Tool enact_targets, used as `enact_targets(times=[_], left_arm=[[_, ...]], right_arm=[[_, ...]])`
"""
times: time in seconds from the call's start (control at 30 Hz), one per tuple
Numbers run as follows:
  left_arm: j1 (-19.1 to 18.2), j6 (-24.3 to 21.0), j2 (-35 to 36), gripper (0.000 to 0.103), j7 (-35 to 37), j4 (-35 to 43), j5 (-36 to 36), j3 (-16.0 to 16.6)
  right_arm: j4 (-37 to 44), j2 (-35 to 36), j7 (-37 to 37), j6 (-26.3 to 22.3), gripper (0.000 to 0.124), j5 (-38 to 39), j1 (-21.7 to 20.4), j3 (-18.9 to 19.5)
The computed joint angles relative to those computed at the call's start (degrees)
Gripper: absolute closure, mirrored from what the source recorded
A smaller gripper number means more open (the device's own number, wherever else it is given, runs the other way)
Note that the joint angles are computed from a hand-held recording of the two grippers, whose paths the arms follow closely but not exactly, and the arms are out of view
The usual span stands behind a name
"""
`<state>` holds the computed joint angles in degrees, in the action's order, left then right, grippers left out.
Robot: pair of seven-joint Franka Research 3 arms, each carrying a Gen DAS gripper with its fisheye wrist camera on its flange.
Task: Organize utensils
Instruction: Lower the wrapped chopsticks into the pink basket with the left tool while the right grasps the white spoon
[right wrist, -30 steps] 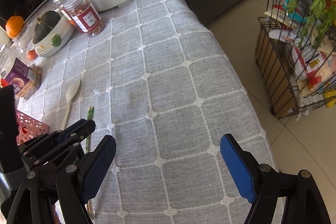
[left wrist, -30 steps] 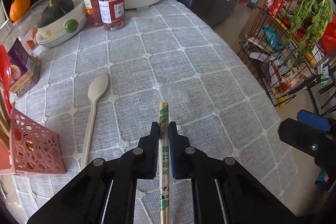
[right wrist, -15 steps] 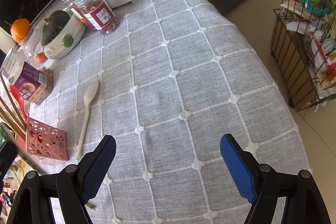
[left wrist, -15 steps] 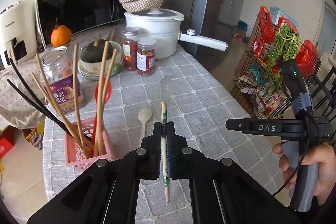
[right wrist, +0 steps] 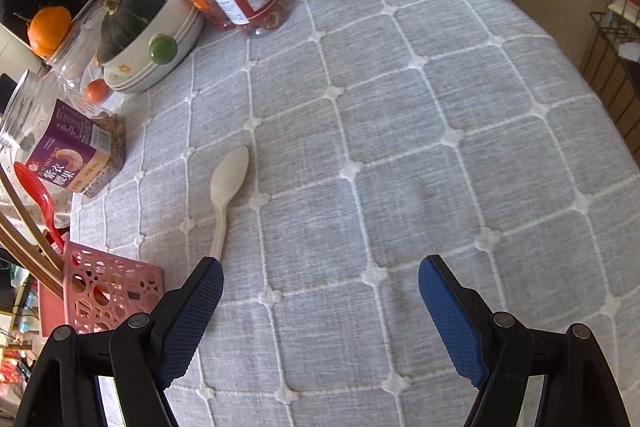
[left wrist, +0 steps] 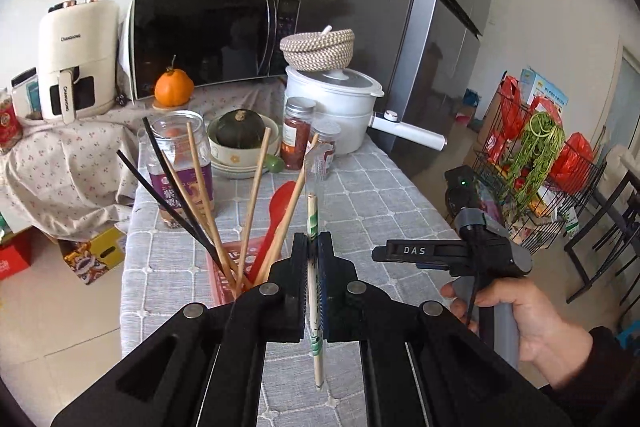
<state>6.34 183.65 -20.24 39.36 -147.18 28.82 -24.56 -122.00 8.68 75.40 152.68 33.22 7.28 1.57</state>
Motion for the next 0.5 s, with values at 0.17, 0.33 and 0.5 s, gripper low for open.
enact_targets(times=[0.17, 0.33, 0.5], left_arm=[[1.7, 2.0, -3.5, 0.098, -0.1, -3.1, -1.0, 1.0], [2.0, 3.7, -4.7, 0.098, 1.1, -5.1, -3.8, 3.2], [1.2, 4.8, -4.2, 0.098, 3.1, -5.6, -6.5, 5.6]], right_arm=[[5.8, 5.7, 3.3, -0.2, 0.051, -3.6, 2.2, 0.6], [11.5, 10.8, 8.4, -0.6, 0.058, -11.2, 5.0, 0.3], [16.8, 15.4, 12.3, -1.0, 0.066, -19.2, 8.2, -1.5]])
